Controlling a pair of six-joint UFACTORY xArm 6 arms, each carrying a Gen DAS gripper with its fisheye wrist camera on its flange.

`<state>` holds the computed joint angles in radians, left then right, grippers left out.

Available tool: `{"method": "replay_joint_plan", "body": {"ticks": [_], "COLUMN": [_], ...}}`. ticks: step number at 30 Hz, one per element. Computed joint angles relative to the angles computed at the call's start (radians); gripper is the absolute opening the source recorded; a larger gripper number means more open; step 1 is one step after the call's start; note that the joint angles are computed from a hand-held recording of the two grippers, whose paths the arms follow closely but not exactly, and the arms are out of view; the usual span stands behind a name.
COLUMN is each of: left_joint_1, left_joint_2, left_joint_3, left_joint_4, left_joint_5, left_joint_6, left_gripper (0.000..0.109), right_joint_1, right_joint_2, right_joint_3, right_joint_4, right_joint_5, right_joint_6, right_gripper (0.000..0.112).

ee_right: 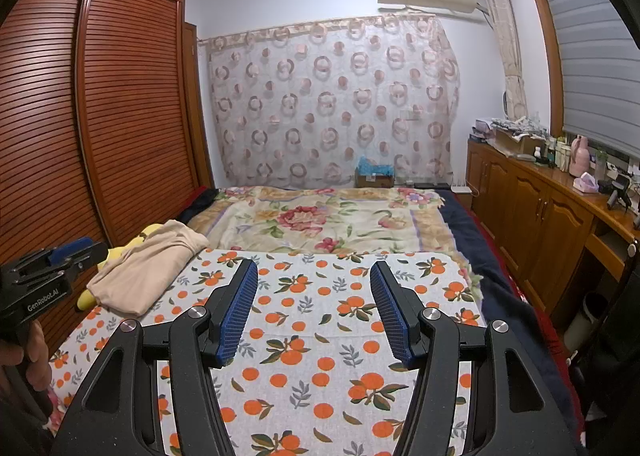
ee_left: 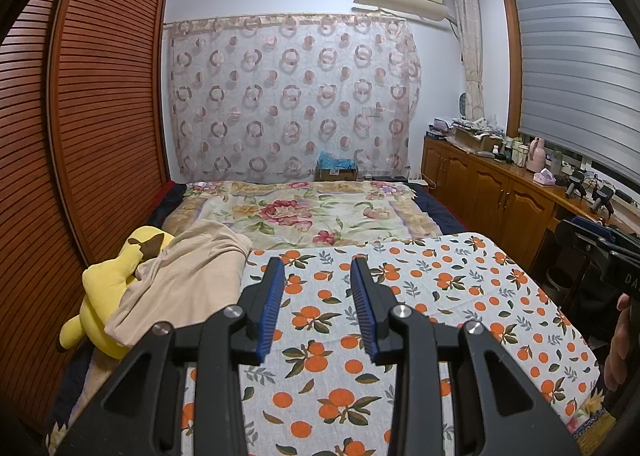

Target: Fold small clothes

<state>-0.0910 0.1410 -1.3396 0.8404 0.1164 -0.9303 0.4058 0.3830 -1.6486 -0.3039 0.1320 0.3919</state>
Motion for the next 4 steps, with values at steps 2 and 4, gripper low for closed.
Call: {"method": "replay_joint_plan", "body": {"ticks": [2, 4], "left_joint_1": [0.000, 0.000], "left_joint_2": [0.000, 0.000], "left_joint_3": [0.000, 0.000], "left_joint_4": [0.002, 0.008], "left_joint_5": [0.000, 0.000], "left_joint_6": [-0.002, -0.008], "left_gripper": [0.034, 0.034], "right_joint_1": [-0.001, -0.001], "right_joint_2": [0.000, -0.001], "right_joint_3": [0.001, 0.003], "right_joint_4": [0.000, -0.007], "right_joint_5": [-0.001, -0.003], "right_joint_6": [-0.002, 0.006], "right_gripper": [0.060, 0.060]}}
